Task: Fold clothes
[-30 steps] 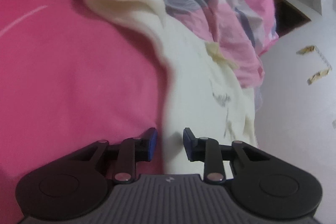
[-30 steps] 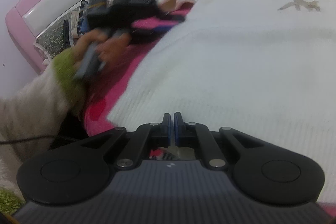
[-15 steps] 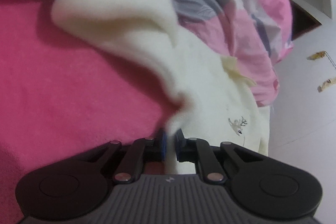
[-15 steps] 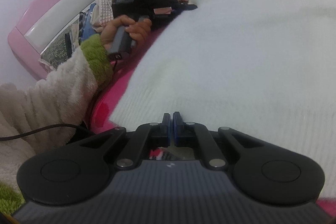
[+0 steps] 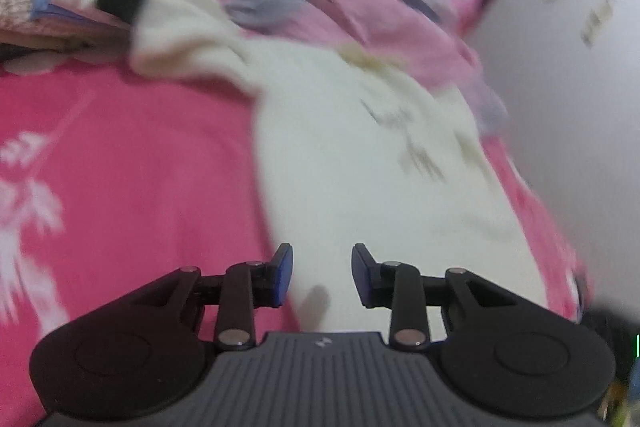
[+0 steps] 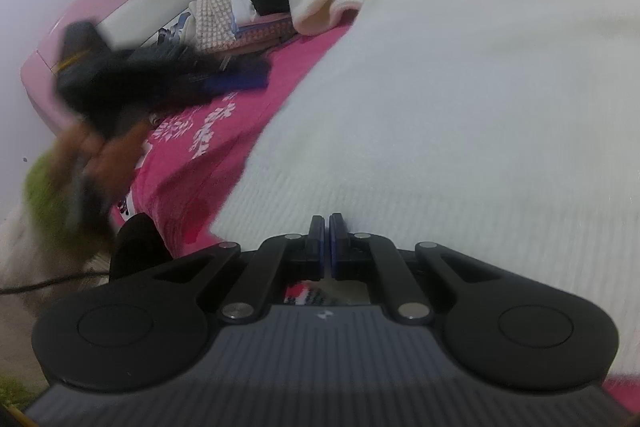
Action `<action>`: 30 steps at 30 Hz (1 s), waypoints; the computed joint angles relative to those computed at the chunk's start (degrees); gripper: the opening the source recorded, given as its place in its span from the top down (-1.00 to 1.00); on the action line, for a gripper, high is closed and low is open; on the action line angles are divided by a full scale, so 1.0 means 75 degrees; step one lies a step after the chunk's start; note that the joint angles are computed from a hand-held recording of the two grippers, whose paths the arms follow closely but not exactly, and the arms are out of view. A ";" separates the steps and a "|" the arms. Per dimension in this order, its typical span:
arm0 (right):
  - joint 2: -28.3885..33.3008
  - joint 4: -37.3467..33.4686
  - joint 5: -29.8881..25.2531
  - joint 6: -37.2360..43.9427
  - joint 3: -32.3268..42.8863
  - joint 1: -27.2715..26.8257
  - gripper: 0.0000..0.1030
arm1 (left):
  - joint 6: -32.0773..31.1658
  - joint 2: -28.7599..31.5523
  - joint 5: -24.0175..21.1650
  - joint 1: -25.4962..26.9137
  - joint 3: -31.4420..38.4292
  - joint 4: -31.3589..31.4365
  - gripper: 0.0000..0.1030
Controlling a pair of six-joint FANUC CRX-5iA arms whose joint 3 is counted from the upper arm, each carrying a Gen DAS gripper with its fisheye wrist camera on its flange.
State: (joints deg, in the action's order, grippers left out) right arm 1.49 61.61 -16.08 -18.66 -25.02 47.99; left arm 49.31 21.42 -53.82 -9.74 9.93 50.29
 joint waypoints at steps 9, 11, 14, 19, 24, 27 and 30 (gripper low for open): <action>-0.0042 0.1413 0.0253 -0.1222 -0.0300 -0.0272 0.99 | 0.0057 -0.1348 0.1402 -0.0137 -0.1488 -0.1439 0.50; -0.0021 0.1545 0.0209 -0.1282 -0.0295 -0.0276 0.99 | -0.0428 -0.1635 0.1876 -0.0175 -0.1772 -0.1260 0.54; 0.0000 0.1634 0.0099 -0.1366 -0.0279 -0.0245 0.99 | -0.1814 -0.1805 0.2045 -0.0348 -0.2160 0.0072 0.54; -0.0002 0.1851 -0.0085 -0.1578 -0.0309 -0.0193 0.99 | -0.2516 -0.1567 0.1595 -0.0636 -0.2113 0.0250 0.53; -0.0173 0.2172 -0.0200 -0.2021 -0.0391 -0.0249 0.96 | -0.1602 -0.1165 0.1303 -0.0543 -0.1814 -0.0307 0.55; -0.0338 0.2822 -0.0698 -0.2460 -0.0486 -0.0262 0.90 | -0.1590 -0.1124 0.1192 -0.0497 -0.1712 -0.0419 0.55; -0.0387 0.2603 -0.1080 -0.2332 -0.0562 -0.0207 0.90 | -0.1475 -0.1122 0.1242 -0.0542 -0.1656 -0.0604 0.55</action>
